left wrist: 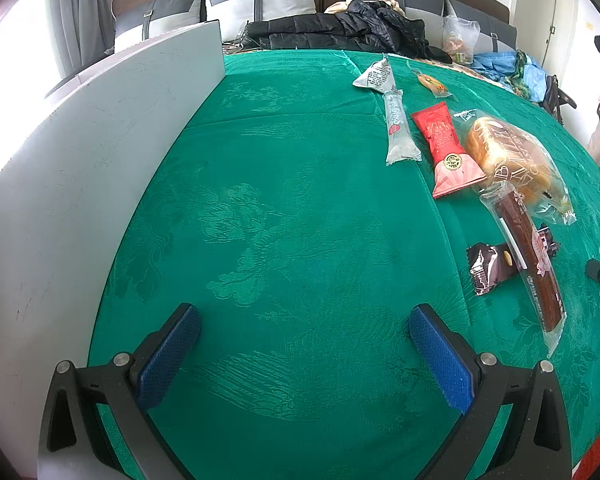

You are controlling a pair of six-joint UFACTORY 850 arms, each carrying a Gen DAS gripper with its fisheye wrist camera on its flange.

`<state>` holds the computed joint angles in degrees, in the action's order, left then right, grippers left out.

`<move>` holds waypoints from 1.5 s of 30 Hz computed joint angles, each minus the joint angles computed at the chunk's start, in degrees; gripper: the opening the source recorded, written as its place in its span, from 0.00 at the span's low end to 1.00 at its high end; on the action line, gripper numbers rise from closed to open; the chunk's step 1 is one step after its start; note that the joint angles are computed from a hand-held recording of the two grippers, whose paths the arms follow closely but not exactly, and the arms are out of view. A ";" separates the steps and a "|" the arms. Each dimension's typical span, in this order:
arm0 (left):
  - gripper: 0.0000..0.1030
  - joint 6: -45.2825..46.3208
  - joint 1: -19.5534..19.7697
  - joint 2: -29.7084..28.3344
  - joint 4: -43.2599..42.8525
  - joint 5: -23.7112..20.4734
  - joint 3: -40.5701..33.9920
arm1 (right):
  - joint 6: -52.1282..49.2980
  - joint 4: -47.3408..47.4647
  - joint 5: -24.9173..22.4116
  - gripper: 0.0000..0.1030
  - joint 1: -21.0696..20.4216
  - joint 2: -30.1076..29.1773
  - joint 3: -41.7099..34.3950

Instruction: Organize snacks

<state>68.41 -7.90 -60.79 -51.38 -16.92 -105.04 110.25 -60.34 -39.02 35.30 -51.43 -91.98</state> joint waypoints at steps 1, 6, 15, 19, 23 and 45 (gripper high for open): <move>1.00 0.06 0.00 0.02 -0.05 0.01 0.03 | 0.00 0.00 0.00 0.88 0.00 0.00 0.00; 1.00 0.37 0.03 0.12 -0.28 -0.12 0.15 | -0.33 0.24 -0.21 0.88 0.00 -0.06 -0.14; 0.99 3.46 1.48 4.51 -8.02 -11.71 5.53 | -0.88 0.53 -1.39 0.87 0.13 -0.18 -0.53; 0.99 2.07 -1.44 5.91 -8.41 -15.98 5.49 | -2.44 1.08 -3.50 0.87 0.50 -0.88 -1.78; 0.90 -9.78 -5.90 4.44 1.32 -11.39 2.75 | -3.16 1.24 -4.30 0.87 0.58 -1.16 -2.25; 0.97 -8.21 -0.62 1.20 11.53 -2.22 0.29 | -0.33 0.18 -1.01 0.87 -0.05 -0.10 -0.39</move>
